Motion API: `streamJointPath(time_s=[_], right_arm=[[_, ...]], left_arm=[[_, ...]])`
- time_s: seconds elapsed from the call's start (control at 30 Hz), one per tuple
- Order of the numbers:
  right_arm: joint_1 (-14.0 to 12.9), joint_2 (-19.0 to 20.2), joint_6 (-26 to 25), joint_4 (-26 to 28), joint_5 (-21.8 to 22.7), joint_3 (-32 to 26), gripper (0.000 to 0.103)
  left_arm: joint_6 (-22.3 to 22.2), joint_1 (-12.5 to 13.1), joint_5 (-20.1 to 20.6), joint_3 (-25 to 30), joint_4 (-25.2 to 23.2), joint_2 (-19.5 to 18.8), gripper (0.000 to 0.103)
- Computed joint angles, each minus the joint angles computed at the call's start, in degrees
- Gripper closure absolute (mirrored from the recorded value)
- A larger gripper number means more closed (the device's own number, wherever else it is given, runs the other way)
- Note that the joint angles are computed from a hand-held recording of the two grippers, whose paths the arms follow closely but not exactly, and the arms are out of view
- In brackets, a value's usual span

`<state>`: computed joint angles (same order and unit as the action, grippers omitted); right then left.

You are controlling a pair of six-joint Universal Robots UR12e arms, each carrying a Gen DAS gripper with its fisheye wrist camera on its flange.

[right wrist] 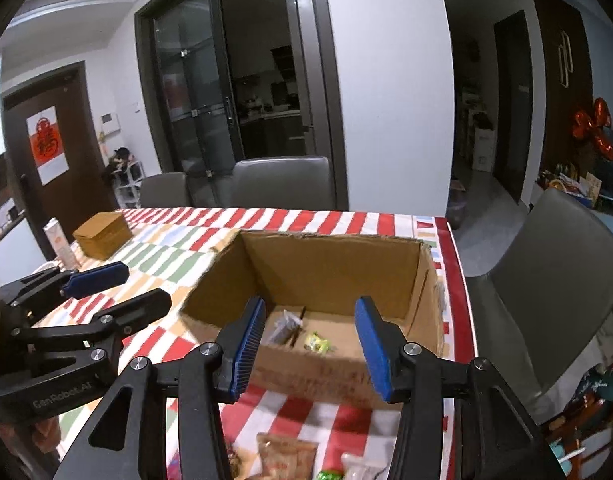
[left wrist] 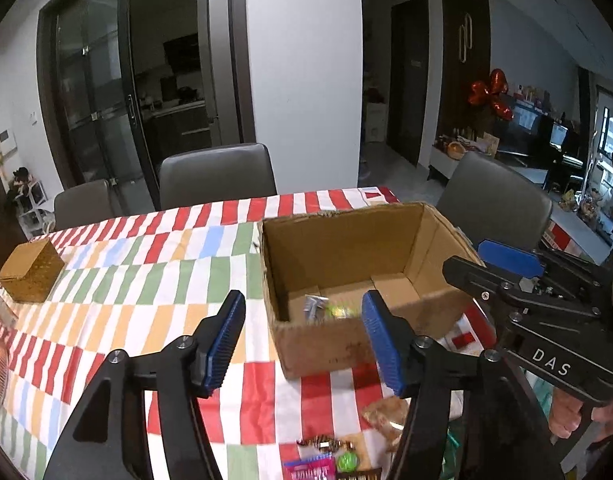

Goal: Organize snacks
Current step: 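Withdraw both open tools from the box back to the snack pile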

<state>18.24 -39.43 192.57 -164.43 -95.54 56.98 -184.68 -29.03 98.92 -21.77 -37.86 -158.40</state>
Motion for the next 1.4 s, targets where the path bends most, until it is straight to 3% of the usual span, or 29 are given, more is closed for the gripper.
streamJointPath(time_s=[0.2, 0.6, 0.97, 1.4], right_arm=[[0.79, -2.15, -0.57, -3.18, 0.68, 4.6, 0.055], [1.84, -5.51, -0.52, -6.58, 1.96, 11.63, 0.055], [2.43, -7.06, 0.07, -4.69, 4.06, 15.58, 0.051], [2.62, -6.96, -0.4, 3.57, 6.51, 16.0, 0.051]], left_arm=[[-0.76, -0.14, -0.05, -13.31, 7.33, 6.64, 0.036], [-3.15, -0.74, 1.38, -27.82, 14.2, 13.59, 0.024], [-3.6, -1.59, 2.97, -34.5, 13.48, 16.58, 0.024], [-5.35, -1.33, 0.66, -36.36, 7.03, 16.81, 0.024]])
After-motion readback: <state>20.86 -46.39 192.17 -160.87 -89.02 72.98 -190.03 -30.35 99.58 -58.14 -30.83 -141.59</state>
